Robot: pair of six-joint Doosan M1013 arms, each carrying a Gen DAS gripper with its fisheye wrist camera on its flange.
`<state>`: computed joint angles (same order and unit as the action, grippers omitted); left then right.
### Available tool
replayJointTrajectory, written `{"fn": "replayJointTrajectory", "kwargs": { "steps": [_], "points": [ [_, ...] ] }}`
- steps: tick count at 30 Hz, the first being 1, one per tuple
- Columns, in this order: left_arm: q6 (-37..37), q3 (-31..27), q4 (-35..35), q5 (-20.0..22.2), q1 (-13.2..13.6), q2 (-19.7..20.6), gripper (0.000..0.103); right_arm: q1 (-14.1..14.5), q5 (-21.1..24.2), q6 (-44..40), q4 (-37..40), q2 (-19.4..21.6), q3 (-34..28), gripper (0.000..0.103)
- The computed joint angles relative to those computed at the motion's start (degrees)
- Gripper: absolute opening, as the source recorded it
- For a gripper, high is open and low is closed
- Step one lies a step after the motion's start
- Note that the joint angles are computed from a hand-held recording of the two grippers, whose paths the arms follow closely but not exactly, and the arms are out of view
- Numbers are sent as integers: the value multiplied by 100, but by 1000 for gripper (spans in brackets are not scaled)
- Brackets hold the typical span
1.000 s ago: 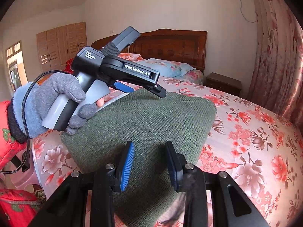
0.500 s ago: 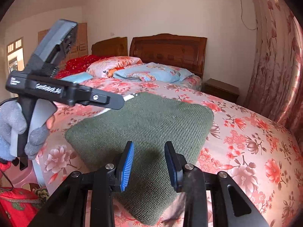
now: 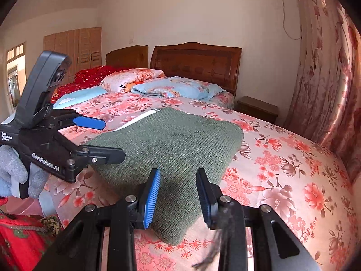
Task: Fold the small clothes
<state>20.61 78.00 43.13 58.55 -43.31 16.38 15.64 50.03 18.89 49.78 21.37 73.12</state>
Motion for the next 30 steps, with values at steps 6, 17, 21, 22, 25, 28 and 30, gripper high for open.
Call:
{"fn": "replayJointTrajectory", "kwargs": {
  "steps": [6, 17, 21, 22, 25, 28, 30],
  "points": [
    [582, -108, -110, 304, -94, 205, 103, 1, 46, 310, -335, 8, 7, 34],
    [715, -66, -313, 137, -60, 196, 103, 22, 59, 371, -376, 14, -31, 34],
    [662, -7, -350, 21, -50, 149, 103, 10, 129, 224, -148, 11, -49, 34],
    [631, 12, -364, -27, -42, 133, 103, 31, 150, 215, -171, 29, -95, 34],
    [530, 71, -393, -158, -22, 86, 103, 126, 76, 39, -195, 105, -282, 34],
    [512, 101, -397, -207, -19, 66, 103, 225, 403, 442, -511, 387, -766, 34],
    [538, 101, -397, -214, -14, 62, 103, 308, 719, 1061, -1094, 629, -1126, 34]
  ]
}}
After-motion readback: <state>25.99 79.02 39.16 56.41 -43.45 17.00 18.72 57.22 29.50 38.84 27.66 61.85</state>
